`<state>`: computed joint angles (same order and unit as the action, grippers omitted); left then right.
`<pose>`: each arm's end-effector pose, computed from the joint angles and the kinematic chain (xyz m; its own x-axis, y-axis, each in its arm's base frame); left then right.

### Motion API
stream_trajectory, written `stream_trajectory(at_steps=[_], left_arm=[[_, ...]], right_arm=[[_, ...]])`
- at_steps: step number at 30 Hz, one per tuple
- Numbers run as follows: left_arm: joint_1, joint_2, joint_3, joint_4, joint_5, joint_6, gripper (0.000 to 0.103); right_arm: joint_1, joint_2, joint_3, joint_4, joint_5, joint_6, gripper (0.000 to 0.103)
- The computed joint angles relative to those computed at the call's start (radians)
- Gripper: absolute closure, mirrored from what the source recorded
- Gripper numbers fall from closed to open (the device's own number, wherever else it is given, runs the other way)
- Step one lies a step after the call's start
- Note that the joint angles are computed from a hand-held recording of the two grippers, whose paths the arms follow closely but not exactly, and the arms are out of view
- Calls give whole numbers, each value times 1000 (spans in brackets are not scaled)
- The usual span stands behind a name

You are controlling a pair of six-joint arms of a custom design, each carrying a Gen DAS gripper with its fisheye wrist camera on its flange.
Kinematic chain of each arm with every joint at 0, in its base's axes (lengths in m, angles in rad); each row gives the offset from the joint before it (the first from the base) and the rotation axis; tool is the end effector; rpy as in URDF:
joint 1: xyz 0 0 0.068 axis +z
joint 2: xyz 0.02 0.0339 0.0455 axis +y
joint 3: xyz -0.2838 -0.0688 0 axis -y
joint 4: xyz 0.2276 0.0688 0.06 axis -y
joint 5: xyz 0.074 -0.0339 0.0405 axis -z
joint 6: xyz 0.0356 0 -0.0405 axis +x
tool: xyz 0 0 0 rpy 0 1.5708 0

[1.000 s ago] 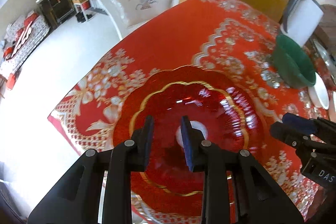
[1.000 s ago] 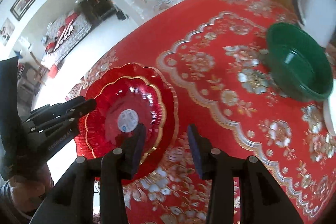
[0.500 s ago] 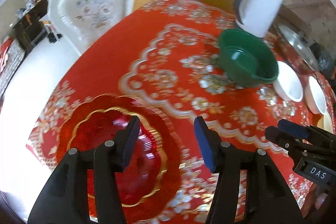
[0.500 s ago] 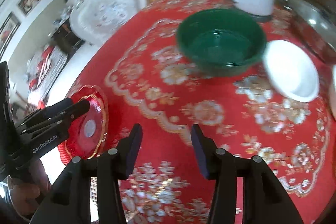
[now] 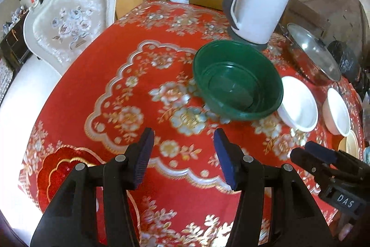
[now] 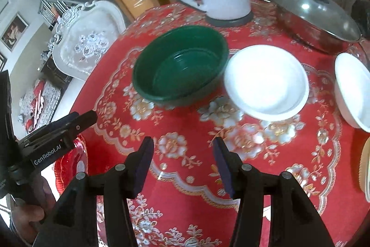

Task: Organize plates and bowls
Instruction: 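Move the right tool toward the green plastic bowl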

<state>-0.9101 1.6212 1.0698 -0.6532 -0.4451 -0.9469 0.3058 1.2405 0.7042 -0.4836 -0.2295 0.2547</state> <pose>0.1947 -0.2256 0.2297 -0.8363 -0.1176 -0.5354 -0.1040 0.9930 -0.0558 0.1989 0.0713 0.2247 -0.8888 -0.0233 -0.4577 -0.1889 0.9286 0.3195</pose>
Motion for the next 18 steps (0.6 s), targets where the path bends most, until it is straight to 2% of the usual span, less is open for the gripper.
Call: stream_trajectory(at_steps=[7,18], left_arm=[[54,82,99,9,0,64,49],[171,174,144,57,96,99,49]], right_arm=[[-65,102,84,21,-4,-73,47],[-93,334,294,41,13,-137,45]])
